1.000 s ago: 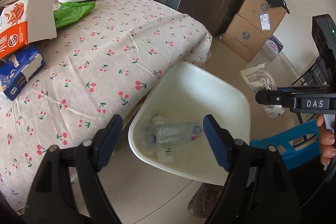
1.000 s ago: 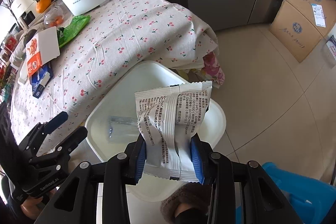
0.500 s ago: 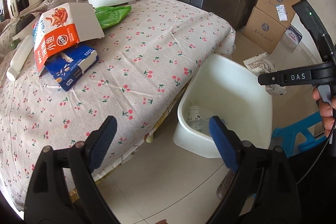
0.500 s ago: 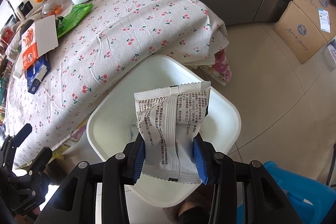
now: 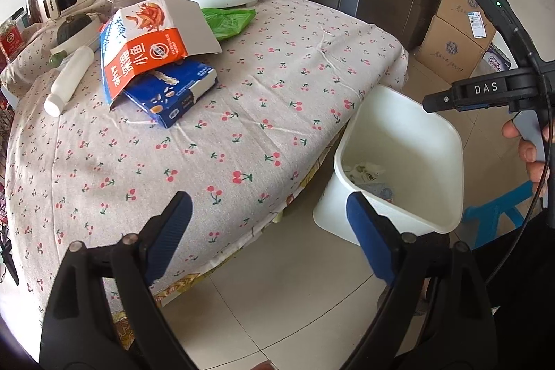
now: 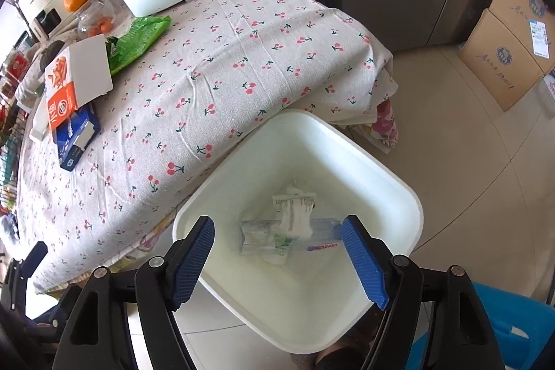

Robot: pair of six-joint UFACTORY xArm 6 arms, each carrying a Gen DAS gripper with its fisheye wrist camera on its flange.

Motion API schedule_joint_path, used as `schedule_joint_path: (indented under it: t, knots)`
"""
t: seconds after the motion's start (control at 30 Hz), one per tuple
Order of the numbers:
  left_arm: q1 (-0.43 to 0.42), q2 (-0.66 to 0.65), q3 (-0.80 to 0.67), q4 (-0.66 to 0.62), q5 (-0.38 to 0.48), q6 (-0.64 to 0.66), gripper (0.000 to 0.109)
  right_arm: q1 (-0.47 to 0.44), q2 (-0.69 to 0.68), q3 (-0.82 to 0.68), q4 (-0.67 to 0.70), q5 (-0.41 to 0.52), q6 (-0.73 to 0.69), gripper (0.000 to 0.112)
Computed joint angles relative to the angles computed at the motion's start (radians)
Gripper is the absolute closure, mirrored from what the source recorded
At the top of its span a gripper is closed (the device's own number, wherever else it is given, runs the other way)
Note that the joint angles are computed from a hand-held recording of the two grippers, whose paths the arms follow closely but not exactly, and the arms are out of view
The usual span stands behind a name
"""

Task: Collect trash
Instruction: 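Grasp the white milk bottle with the left tool while the right tool grasps the blue biscuit box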

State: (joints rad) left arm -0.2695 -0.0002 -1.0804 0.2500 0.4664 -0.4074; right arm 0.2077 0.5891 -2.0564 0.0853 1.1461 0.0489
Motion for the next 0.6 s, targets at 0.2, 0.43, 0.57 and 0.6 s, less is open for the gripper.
schedule_joint_path:
  t: [0.2,0.43,0.57,0.6]
  knots:
    - [0.029,-0.046,0.052,0.005,-0.004,-0.011,0.018,0.025,-0.003,0.001,-0.017,-0.001,0.005,0.034]
    - [0.084,-0.089,0.089,0.011,0.005,-0.022,0.018,0.059,0.022,-0.046,-0.026,0.011,0.019,0.034]
    - [0.136,-0.108,0.092,0.028,0.024,-0.042,0.018,0.092,0.055,-0.105,-0.036,0.030,0.018,0.033]
    - [0.153,-0.110,0.090,0.022,0.031,-0.042,0.018,0.100,0.070,-0.129,-0.038,0.040,0.016,0.033]
